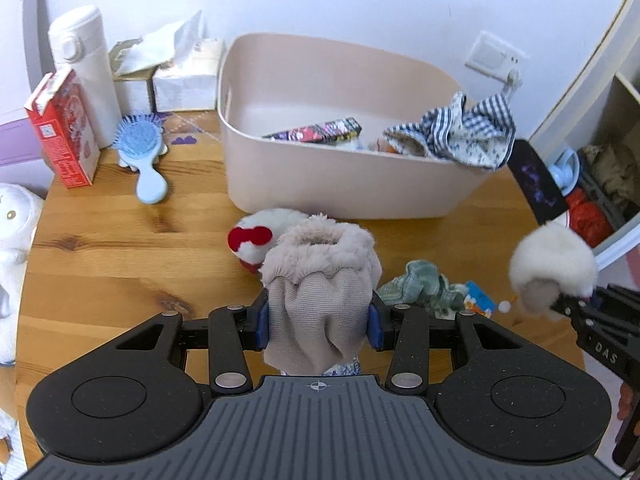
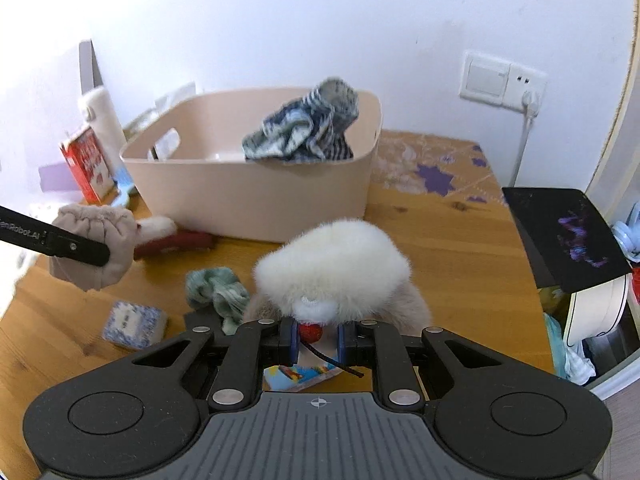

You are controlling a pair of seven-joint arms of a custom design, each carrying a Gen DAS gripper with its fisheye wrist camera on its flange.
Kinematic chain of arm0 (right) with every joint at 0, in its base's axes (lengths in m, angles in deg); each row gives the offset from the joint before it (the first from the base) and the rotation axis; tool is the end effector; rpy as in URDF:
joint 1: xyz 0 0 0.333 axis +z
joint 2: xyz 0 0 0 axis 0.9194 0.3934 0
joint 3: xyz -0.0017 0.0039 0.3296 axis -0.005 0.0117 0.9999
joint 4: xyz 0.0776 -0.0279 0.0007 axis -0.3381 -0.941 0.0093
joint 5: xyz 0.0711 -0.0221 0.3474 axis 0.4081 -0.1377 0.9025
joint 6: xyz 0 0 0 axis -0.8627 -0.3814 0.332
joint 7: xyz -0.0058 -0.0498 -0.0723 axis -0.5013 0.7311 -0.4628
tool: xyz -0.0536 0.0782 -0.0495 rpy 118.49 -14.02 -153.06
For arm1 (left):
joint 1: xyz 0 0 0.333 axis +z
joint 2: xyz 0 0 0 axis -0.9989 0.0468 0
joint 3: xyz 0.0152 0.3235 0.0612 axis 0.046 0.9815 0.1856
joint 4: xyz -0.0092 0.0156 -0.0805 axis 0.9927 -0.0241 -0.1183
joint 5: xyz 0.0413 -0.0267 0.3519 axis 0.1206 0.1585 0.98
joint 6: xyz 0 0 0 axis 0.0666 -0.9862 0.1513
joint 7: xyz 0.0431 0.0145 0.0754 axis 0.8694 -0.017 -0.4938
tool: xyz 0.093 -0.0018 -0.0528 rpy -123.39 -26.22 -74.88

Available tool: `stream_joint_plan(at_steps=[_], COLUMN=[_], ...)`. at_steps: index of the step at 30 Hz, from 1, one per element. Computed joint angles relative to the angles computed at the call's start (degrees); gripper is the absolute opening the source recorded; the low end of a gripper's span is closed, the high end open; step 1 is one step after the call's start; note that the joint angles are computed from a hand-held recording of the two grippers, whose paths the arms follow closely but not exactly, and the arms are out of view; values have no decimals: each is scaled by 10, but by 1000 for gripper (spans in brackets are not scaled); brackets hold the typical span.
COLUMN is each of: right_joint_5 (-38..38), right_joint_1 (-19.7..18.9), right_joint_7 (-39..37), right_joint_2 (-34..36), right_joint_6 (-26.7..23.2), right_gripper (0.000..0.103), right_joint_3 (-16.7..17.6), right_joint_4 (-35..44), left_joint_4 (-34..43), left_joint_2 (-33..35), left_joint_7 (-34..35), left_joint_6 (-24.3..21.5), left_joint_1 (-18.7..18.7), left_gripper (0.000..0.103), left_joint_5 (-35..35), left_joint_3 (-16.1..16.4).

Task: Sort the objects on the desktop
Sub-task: 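Carry the pink hat and white toy into the basket and release both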

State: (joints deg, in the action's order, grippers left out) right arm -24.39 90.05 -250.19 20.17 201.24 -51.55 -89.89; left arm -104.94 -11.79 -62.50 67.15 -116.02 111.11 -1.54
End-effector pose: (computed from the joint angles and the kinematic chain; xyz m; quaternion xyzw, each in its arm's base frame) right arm 0.5454 0.2290 0.3420 -0.5365 0.7574 -0.2860 0.2382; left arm 0.7378 -0.3649 0.3480 -0.8549 0.3796 -0.3023 0.1835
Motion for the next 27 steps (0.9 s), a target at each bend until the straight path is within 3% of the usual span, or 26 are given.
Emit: stream_joint_plan(at_steps=[4,11,21,27], right_joint_5=[-26,-55,-94,-115], right_joint_1=[14,4,-12,-24], right_joint_7=[27,36,18,3], right_joint_2=[-22,-46,-49,-46], right_joint_6=[-39,-74,-88,-90], right_gripper=[17,17,17,17], right_joint_3=[5,26,34,29], right_joint_4=[-6,-5,23,45], left_joint_4=[-109,-177,-153,-49], left_joint_2=[-67,-120,-127,-76], left_joint_7=[-58,-124,-143,-100], left_joint_6=[45,61,33,-6], left_joint_1=[-15,-31,-25,-9], left_gripper=[45,45,45,45], left_joint_5=[39,100,158,152], left_joint_3=[22,42,45,41])
